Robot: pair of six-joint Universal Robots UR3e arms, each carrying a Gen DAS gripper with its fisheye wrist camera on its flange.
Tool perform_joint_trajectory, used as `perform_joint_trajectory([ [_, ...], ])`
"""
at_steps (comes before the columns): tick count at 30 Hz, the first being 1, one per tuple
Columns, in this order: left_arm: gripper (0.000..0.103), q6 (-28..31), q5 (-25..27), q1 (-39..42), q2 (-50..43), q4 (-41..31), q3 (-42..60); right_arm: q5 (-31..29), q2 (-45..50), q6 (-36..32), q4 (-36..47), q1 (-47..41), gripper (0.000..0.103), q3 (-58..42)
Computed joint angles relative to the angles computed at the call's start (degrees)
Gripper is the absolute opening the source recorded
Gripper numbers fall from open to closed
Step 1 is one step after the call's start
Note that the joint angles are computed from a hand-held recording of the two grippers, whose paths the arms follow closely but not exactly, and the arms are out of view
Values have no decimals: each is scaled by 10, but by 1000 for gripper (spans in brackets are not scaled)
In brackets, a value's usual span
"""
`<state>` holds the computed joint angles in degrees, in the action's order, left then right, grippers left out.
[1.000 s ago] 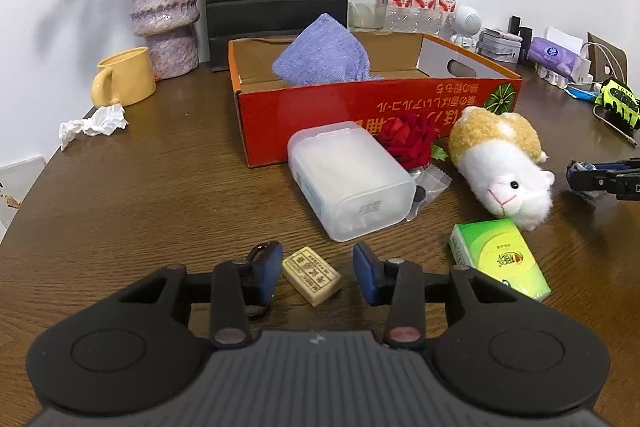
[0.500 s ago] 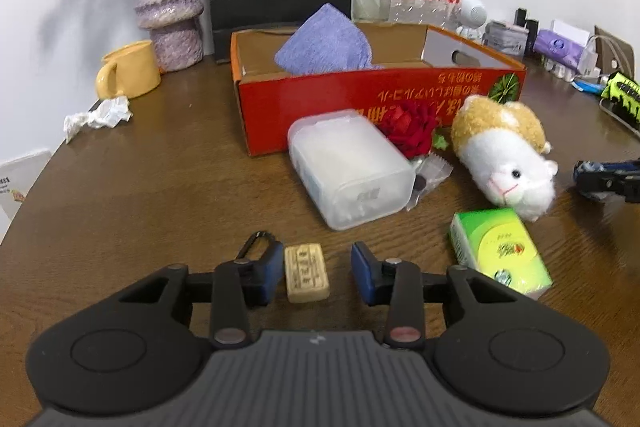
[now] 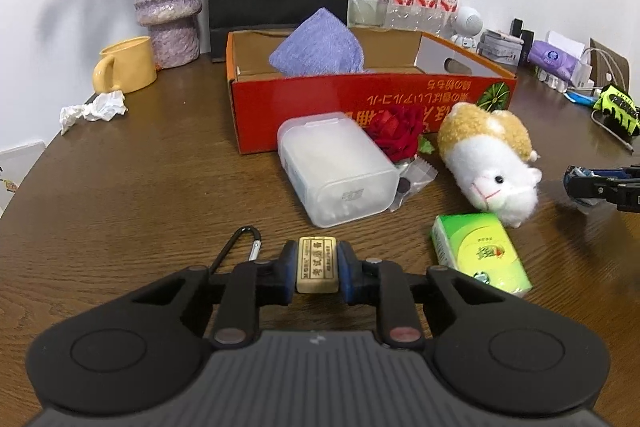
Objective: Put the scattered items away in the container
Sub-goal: 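Carry both items over the box and open both grippers to drop them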
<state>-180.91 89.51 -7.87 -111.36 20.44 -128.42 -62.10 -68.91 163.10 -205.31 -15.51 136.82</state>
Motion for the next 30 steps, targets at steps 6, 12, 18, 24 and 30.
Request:
perform_joint_trajectory([
  [6,21,-2,-3,-6,30,0,2,19,-26,5,20,-4,33,-8],
  [12,21,-8,-17,-3,58,-57,59,26,-47,17,73,12,33,-69],
  [18,21,-16,-11,-13,24,-140,203,2,-23,42,145,57,33,-206],
  [24,21,-52,-9,-19,-78,-259,412,-42,61,62,259,113,33,-403],
  [30,21,-78,0,-24,-201,-378,617,-99,181,82,380,160,33,-613],
])
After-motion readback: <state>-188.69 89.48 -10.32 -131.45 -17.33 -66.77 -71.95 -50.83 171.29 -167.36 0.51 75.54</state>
